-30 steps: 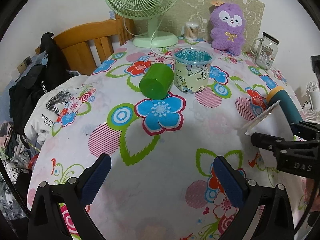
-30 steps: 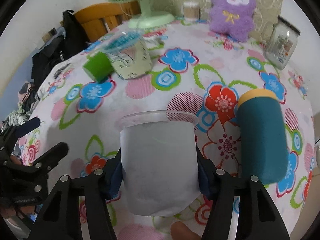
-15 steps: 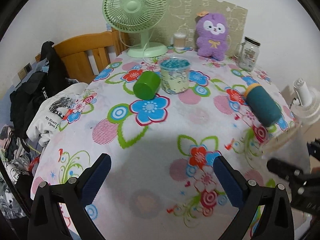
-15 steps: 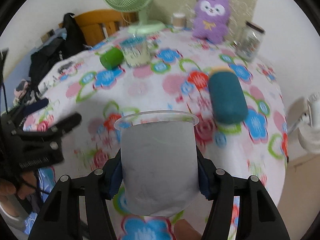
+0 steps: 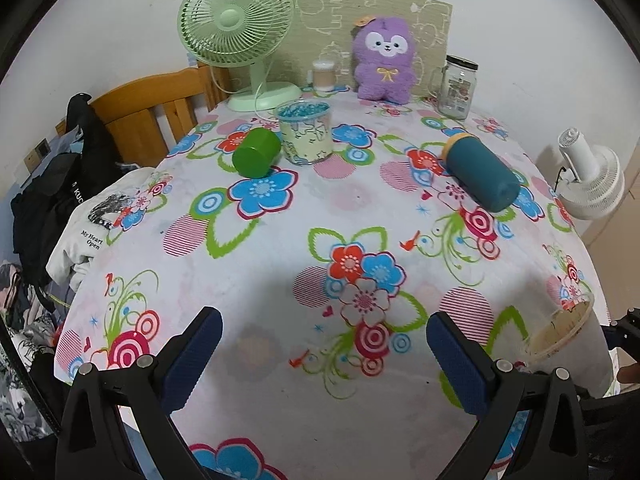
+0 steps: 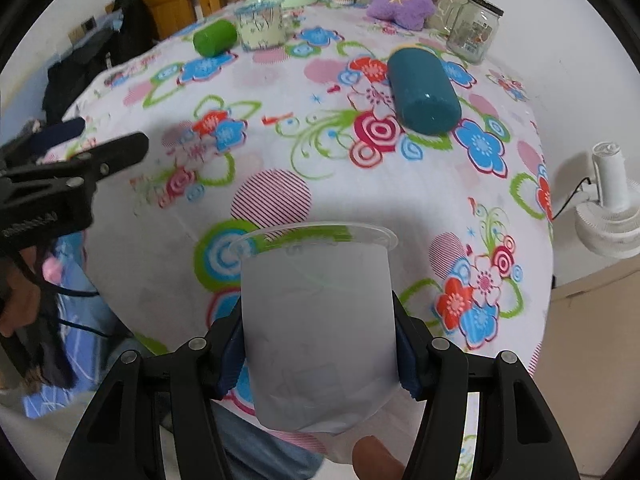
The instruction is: Flip cup upside down
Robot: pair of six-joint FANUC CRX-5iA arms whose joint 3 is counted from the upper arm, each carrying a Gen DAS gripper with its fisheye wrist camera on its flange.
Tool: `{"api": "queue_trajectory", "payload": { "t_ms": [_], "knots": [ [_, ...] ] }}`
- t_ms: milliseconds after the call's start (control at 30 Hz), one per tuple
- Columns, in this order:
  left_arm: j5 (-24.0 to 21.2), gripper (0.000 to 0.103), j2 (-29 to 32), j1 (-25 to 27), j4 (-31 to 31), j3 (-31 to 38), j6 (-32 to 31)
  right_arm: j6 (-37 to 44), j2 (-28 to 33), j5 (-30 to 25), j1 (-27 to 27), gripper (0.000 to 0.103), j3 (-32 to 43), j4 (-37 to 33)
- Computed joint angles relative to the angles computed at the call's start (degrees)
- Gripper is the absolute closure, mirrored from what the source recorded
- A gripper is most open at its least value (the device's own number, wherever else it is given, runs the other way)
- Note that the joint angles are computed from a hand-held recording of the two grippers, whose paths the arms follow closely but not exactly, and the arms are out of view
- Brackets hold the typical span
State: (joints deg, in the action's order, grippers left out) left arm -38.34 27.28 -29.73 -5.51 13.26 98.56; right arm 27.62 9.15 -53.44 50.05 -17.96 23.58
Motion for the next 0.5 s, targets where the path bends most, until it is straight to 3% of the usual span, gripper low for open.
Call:
{"api": "queue_trajectory", "payload": {
  "t_ms": [500],
  "knots": [
    [-1.5, 0.0, 0.2, 1.0, -2.7, 1.1, 5.1, 4.9, 6.3, 2.8, -4.9, 0.038, 8.0, -7.0]
  ]
}}
